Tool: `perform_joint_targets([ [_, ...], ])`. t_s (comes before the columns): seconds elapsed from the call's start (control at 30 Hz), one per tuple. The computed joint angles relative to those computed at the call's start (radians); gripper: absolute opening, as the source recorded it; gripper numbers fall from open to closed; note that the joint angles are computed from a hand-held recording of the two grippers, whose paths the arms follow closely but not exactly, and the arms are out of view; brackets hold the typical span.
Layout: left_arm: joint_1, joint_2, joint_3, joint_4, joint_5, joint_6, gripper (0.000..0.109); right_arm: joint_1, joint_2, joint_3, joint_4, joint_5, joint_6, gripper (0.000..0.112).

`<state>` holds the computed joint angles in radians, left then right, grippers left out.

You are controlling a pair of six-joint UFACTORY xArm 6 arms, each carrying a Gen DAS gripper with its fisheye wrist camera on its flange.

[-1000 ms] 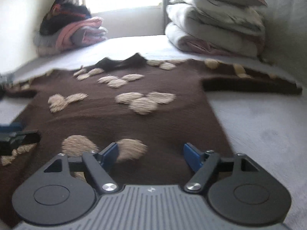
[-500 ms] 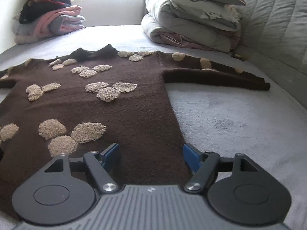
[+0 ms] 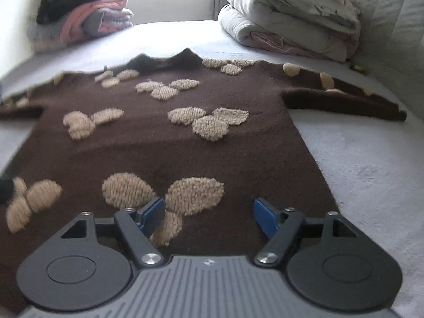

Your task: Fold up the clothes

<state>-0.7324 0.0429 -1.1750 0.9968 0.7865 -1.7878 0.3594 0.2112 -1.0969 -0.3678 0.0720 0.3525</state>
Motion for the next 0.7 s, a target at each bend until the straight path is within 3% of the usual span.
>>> perform_joint_targets([
  [0.07,-0.021,-0.014,-0.017,-0.01,0.047,0.024,0.103,-0.005,-0.015,0.011,-0.084,0.018,0.109,0.079],
  [0.13,-0.031,-0.034,-0.026,-0.028,0.077,0.039,0.103,0.001,-0.041,0.026,0.0,0.062,0.093,0.079],
  [0.2,-0.031,-0.053,-0.025,-0.028,0.079,0.022,0.103,0.016,-0.077,0.01,0.158,0.187,-0.017,0.079],
  [0.27,-0.027,-0.061,-0.027,-0.018,0.075,-0.004,0.103,0.024,-0.102,-0.032,0.169,0.317,0.003,0.079],
  [0.3,-0.026,-0.062,-0.028,-0.018,0.078,-0.015,0.103,0.026,-0.116,-0.038,0.182,0.336,0.008,0.079],
  [0.53,0.02,-0.02,-0.055,-0.087,0.037,0.025,0.103,0.025,-0.14,-0.085,0.28,0.279,-0.052,0.08],
  [0.63,0.062,0.015,-0.088,-0.125,-0.017,0.094,0.103,0.004,-0.096,-0.126,0.246,0.236,0.02,0.08],
  [0.7,0.08,0.039,-0.118,-0.128,-0.022,0.133,0.103,-0.008,-0.055,-0.163,0.327,0.217,-0.03,0.08],
])
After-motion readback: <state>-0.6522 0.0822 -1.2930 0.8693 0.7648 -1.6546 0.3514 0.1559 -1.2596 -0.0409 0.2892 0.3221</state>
